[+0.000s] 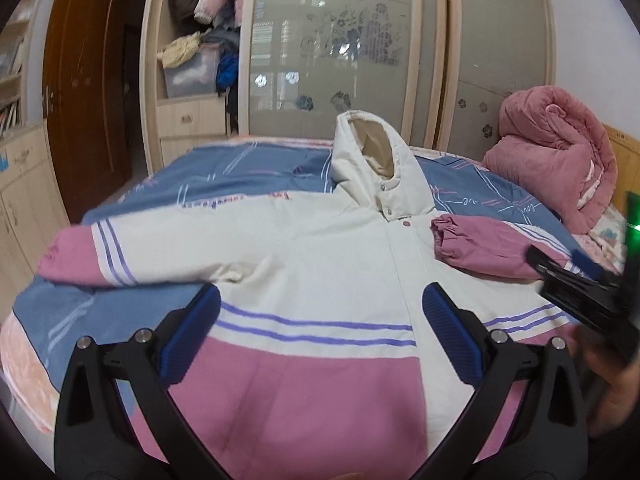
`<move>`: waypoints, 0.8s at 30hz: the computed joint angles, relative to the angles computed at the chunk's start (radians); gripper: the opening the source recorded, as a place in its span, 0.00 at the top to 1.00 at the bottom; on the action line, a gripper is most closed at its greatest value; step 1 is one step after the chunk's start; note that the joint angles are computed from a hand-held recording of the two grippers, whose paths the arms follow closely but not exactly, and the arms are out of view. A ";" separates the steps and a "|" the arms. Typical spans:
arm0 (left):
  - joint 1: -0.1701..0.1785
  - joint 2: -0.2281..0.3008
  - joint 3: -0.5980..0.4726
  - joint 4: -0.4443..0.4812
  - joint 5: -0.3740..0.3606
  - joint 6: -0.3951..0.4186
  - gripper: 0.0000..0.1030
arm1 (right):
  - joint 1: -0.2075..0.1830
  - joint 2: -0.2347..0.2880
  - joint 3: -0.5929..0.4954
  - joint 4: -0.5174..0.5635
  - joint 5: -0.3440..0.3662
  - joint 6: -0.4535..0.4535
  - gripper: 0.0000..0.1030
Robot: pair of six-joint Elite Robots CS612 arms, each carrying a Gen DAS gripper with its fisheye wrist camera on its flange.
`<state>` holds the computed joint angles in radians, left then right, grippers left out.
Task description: Fold large clothes
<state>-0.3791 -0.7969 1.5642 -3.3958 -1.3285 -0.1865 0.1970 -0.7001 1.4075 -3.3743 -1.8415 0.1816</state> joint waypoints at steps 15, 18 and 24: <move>0.031 0.049 -0.031 0.017 -0.060 0.140 0.02 | 0.007 -0.066 0.120 0.026 -0.159 -0.027 0.01; 0.032 0.058 -0.047 0.015 -0.080 0.154 0.04 | 0.014 -0.057 0.113 0.004 -0.175 -0.053 0.01; 0.015 0.070 -0.056 -0.095 -0.037 0.282 0.02 | 0.023 -0.049 0.098 0.001 -0.156 -0.067 0.01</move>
<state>-0.3638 -0.7269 1.5082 -3.4905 -1.3653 0.0959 0.2200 -0.7496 1.5055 -3.3733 -1.9978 0.1141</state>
